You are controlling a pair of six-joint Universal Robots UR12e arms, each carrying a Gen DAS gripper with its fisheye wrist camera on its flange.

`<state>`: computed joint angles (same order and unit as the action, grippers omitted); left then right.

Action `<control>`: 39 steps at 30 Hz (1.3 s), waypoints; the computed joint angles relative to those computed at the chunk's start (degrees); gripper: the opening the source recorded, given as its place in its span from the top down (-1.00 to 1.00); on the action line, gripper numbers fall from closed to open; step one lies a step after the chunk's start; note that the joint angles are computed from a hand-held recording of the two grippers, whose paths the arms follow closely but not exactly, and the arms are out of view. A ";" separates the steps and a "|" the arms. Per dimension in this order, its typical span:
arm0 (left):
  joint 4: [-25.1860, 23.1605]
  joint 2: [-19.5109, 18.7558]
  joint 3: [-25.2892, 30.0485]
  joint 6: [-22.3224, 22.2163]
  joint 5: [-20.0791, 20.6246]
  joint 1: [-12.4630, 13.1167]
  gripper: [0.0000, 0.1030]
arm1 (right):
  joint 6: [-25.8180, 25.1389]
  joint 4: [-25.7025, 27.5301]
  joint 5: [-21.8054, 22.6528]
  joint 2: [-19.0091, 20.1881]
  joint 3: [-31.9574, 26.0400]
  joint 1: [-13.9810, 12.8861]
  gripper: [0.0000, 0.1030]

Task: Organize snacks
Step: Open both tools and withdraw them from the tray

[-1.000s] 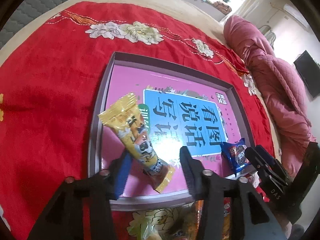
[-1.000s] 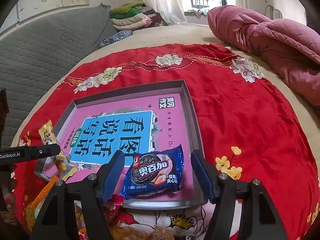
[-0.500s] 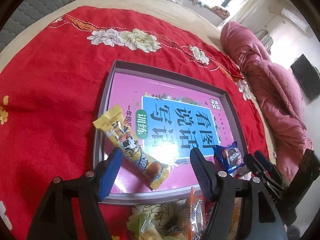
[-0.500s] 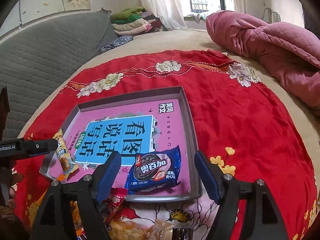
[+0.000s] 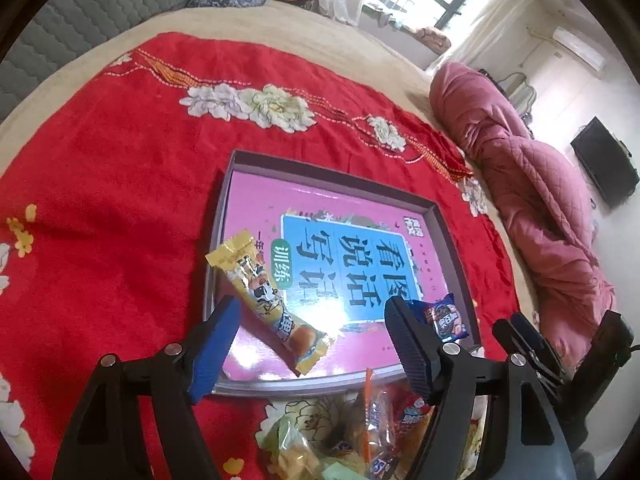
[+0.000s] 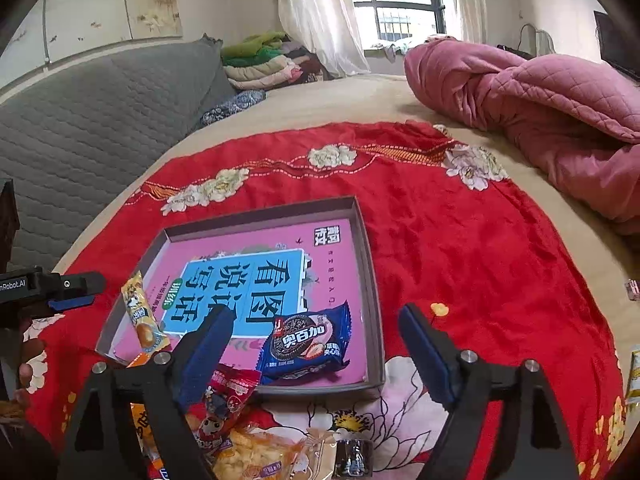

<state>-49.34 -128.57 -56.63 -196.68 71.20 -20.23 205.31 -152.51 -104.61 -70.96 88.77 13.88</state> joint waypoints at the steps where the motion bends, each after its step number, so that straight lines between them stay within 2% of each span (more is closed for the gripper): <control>1: 0.21 0.19 -0.13 0.06 0.16 -0.04 -0.48 | -0.02 -0.13 -0.15 -0.14 0.10 0.04 -0.64; 8: 1.49 1.35 -1.15 -0.19 1.75 -0.24 -0.49 | 0.05 -1.81 -2.04 -0.98 0.86 0.35 -0.65; 17: 2.24 3.51 -3.68 -1.02 2.65 0.11 -0.50 | 0.27 -2.07 -2.19 -2.27 1.85 0.73 -0.67; 39: -2.87 7.39 -9.29 -0.18 2.13 0.56 -0.50 | 1.55 -0.58 -1.96 -4.84 4.36 1.35 -0.69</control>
<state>-52.21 -121.18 -65.92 -196.86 73.34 -19.67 206.87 -153.08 -106.56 -75.80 93.13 15.24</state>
